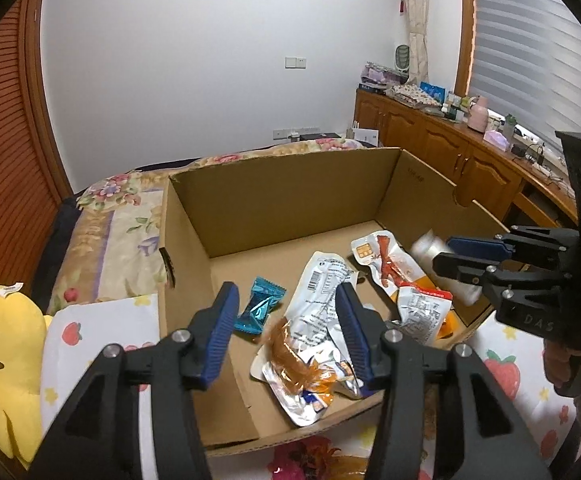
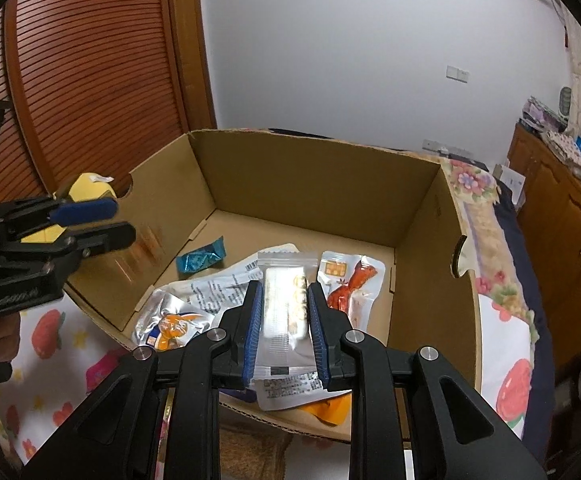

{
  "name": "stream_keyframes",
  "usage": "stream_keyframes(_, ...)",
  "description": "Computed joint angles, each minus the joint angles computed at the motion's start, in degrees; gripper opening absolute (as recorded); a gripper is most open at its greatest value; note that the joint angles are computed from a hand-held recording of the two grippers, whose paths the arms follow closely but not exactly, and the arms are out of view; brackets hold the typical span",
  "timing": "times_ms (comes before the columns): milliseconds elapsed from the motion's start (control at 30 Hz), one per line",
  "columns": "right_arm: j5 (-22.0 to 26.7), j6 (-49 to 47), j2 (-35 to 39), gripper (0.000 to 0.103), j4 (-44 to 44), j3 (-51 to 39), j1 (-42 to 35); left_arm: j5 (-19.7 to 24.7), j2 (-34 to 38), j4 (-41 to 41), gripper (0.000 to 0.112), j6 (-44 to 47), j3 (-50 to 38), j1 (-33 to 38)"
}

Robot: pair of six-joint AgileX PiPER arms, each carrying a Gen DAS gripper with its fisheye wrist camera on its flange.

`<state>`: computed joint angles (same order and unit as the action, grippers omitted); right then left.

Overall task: Organize snacks
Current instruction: 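Open both tools to drop the candy and bar into the box, then move both tools back toward the granola bar and pink candy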

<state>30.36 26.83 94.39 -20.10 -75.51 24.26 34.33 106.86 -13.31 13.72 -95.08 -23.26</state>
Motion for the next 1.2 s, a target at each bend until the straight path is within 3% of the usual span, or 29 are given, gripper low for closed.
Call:
stream_keyframes(167, -0.48, 4.17, -1.27, 0.055, -3.76, 1.13, 1.35, -0.82, -2.71, 0.85, 0.051, -0.63, 3.18, -0.09)
stream_keyframes(300, -0.5, 7.64, -4.73, 0.054, -5.8, 3.08, 2.62, -2.46, -6.96, -0.12, 0.053, 0.85, 8.2, 0.01)
stream_keyframes(533, -0.02, 23.14, -15.9, 0.055, -16.53, 13.2, 9.5, -6.68, -16.83, -7.79, 0.079, 8.47, 20.58, 1.73)
stream_keyframes(700, 3.16, 35.68, -20.45, 0.055, -23.3, 20.21, 15.86, -9.18, -23.02, -10.71, 0.079, 12.76, 29.13, 2.42)
stream_keyframes(933, 0.62, 39.19, -16.99, 0.093, -22.55, 23.45, 16.44, -10.93, -27.72, -13.4, 0.079, 16.69, 37.68, 3.27)
stream_keyframes(1200, -3.19, 35.16, -8.0, 0.093, -18.02, 22.18, 12.84, -10.83, -29.94, -18.61, 0.079, 22.0, 43.81, 5.13)
